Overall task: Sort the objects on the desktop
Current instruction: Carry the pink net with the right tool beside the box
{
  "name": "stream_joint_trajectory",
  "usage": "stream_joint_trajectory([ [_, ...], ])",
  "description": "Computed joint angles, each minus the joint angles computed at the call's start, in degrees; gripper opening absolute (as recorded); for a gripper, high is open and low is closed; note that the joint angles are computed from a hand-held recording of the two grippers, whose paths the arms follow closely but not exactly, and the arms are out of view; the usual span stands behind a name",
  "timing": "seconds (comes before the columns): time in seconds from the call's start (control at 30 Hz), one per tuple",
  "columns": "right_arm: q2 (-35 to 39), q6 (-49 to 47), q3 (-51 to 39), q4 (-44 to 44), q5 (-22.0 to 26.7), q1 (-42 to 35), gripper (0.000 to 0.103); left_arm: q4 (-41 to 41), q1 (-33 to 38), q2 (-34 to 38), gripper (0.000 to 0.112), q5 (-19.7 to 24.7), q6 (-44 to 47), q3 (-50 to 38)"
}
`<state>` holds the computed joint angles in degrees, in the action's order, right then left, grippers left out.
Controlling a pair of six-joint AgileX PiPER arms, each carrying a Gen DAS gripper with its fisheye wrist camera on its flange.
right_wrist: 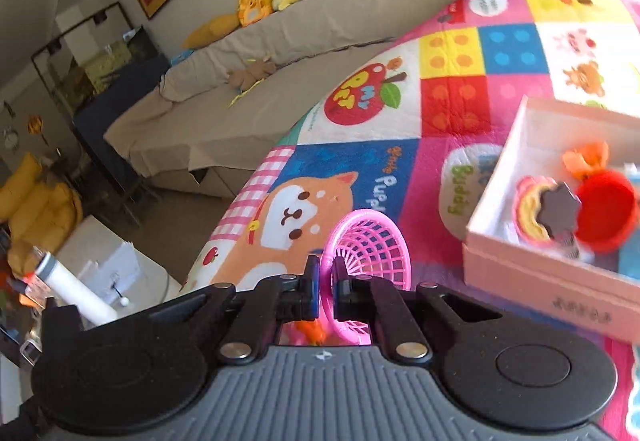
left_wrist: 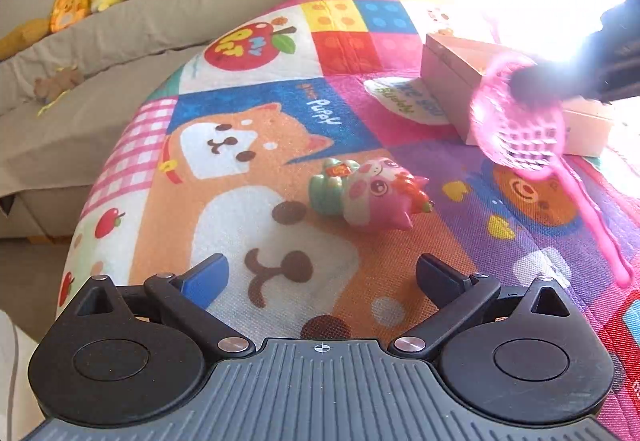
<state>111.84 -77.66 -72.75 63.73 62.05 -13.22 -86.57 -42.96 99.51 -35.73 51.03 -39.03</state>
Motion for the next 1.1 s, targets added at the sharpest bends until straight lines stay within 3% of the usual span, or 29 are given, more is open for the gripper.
stream_joint_trajectory([
  [0.1,4.01,2.64,-1.47,-0.52,5.67,-7.17,0.006,-0.55,0.19,0.20,0.103,0.14,0.69,-0.36],
  [0.17,5.77,1.85,-0.58,0.14,6.13,-11.34,0.006,-0.59,0.29,0.26,0.103,0.22,0.74,-0.43],
  [0.23,7.46,-0.17,0.20,1.95,7.73,-15.48,0.020,-0.86,0.22,0.33,0.103,0.11,0.98,-0.54],
  [0.37,4.51,-7.94,5.61,5.29,-0.67,-19.34,0.034,-2.60,-0.62,0.89,0.103,-1.27,2.84,-1.34],
  [0.47,1.60,-17.57,11.32,10.82,-10.50,-20.24,0.053,-3.61,-0.88,1.08,0.103,-1.62,4.45,-1.97],
  [0.53,0.25,-27.53,15.42,17.40,-15.56,-20.91,0.077,-3.84,-0.22,1.00,0.103,-0.35,4.78,-2.51],
  [0.63,-0.13,-38.62,18.95,25.46,-18.31,-21.48,0.090,-2.05,1.13,1.79,0.103,2.64,4.35,-4.40],
  [0.73,0.76,-40.73,19.39,27.44,-18.03,-22.03,0.100,0.70,0.77,3.42,0.103,1.37,4.09,-6.73],
  [0.87,1.95,-39.56,18.79,26.64,-18.40,-22.13,0.101,1.92,1.46,6.43,0.103,-1.52,6.67,-10.76],
  [1.1,3.54,-33.32,16.30,22.83,-17.07,-22.32,0.103,3.99,3.85,6.77,0.103,5.02,4.41,-12.11],
])
